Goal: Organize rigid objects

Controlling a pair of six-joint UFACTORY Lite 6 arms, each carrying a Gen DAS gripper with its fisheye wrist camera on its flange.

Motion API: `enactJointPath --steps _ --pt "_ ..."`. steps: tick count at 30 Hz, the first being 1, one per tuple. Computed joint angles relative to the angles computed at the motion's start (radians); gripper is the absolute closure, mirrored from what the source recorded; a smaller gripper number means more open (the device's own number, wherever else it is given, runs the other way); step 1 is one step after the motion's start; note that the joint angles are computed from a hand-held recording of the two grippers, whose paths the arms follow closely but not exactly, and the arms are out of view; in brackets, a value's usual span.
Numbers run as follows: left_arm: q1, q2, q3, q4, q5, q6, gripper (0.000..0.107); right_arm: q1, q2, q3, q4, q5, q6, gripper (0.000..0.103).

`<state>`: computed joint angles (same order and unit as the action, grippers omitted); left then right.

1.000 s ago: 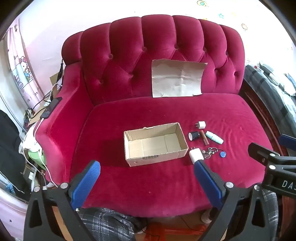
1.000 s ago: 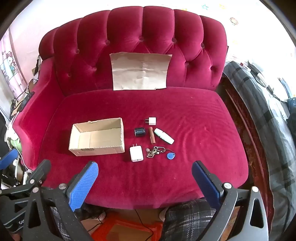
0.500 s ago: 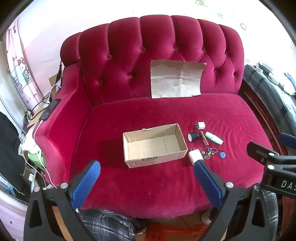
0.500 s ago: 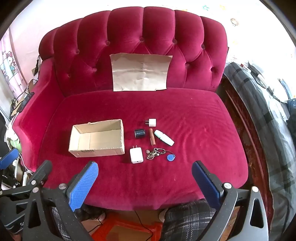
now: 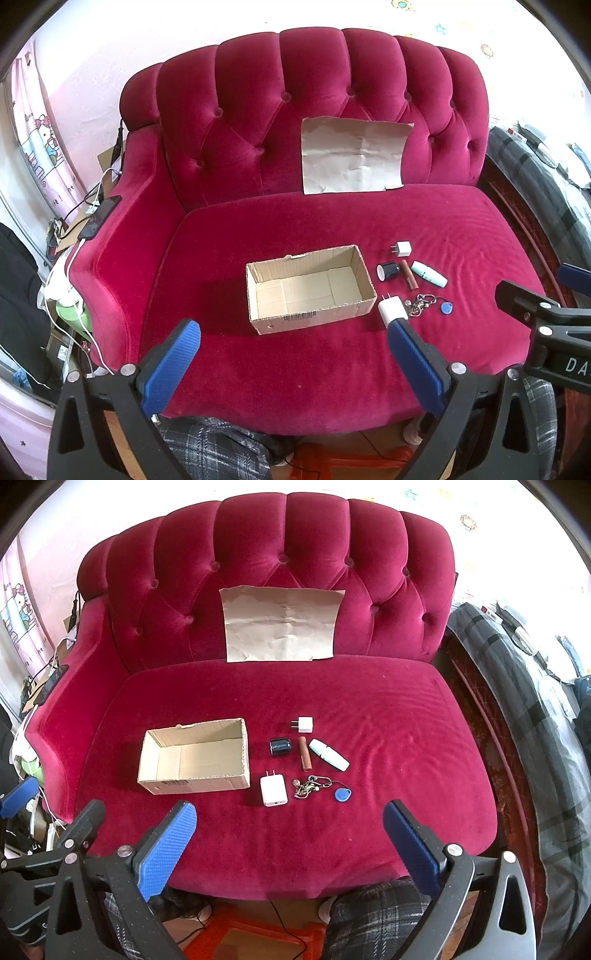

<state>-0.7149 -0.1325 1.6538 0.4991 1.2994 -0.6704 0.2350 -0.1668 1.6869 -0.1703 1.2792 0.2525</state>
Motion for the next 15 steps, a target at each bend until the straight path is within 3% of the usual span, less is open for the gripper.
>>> enactJointPath --steps 15 --pt "0.011 -0.006 -0.019 -0.001 -0.017 0.001 0.004 -0.009 -0.015 -0.03 0.015 -0.022 -0.008 0.0"
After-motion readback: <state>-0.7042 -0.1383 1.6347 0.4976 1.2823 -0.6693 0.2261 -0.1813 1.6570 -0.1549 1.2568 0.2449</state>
